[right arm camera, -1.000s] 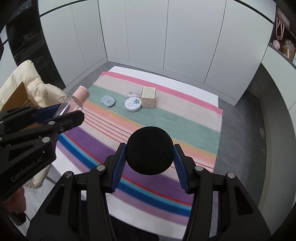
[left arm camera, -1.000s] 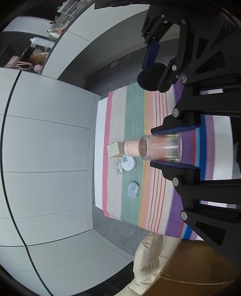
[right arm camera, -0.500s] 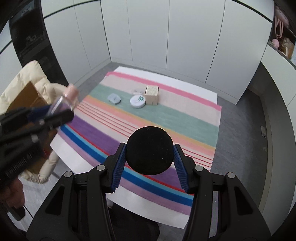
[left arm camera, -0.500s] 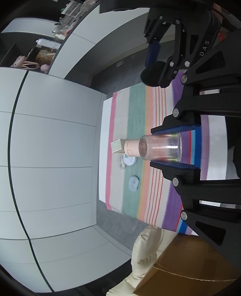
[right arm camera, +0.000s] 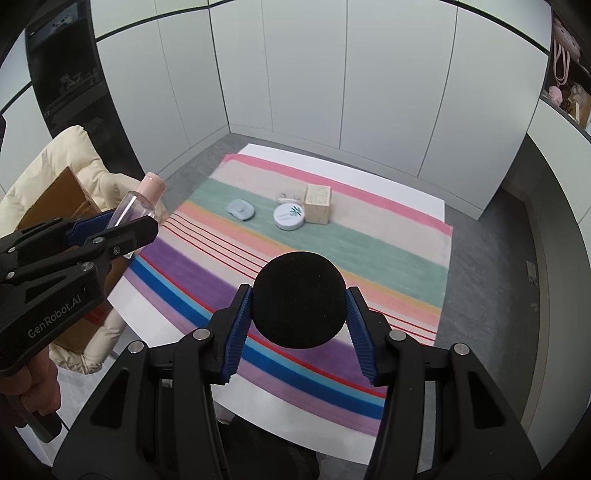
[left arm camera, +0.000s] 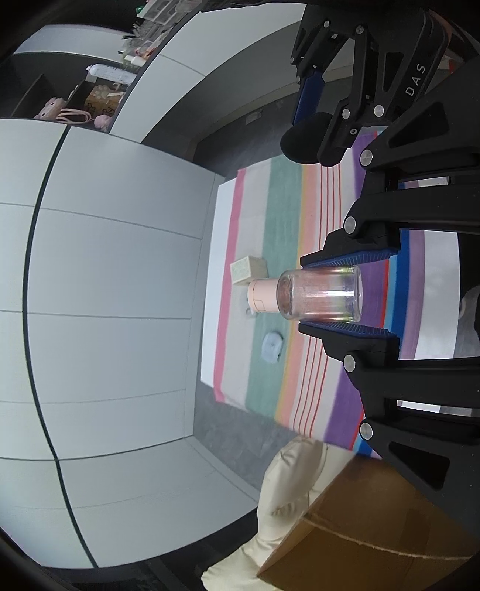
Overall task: Organize objects
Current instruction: 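Carry the bottle with the left tool while the right tool carries the black puff toward the cardboard box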
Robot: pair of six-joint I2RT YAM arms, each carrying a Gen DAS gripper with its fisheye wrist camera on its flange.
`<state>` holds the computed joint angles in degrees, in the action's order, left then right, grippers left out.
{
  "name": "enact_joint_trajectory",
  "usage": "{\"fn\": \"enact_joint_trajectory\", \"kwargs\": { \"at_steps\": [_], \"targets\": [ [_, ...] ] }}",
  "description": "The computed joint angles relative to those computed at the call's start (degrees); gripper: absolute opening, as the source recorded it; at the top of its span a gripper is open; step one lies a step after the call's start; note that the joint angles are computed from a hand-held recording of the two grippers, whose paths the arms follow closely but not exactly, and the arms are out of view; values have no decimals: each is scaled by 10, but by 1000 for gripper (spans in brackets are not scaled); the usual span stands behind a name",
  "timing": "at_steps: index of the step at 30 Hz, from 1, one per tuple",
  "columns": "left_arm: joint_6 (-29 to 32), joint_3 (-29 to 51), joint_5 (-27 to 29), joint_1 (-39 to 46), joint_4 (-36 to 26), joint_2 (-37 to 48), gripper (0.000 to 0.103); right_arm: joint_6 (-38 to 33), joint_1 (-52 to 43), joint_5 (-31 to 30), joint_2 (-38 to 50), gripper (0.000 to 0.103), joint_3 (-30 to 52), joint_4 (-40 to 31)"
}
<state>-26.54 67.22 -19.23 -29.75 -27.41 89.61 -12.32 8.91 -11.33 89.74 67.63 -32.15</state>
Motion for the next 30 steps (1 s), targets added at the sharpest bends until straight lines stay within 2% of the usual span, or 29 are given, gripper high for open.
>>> {"fn": "enact_joint_trajectory", "kwargs": {
  "at_steps": [30],
  "targets": [
    [41,-149,14,168,-15,-201,28,71,181,47,25,53,26,59]
  ]
}}
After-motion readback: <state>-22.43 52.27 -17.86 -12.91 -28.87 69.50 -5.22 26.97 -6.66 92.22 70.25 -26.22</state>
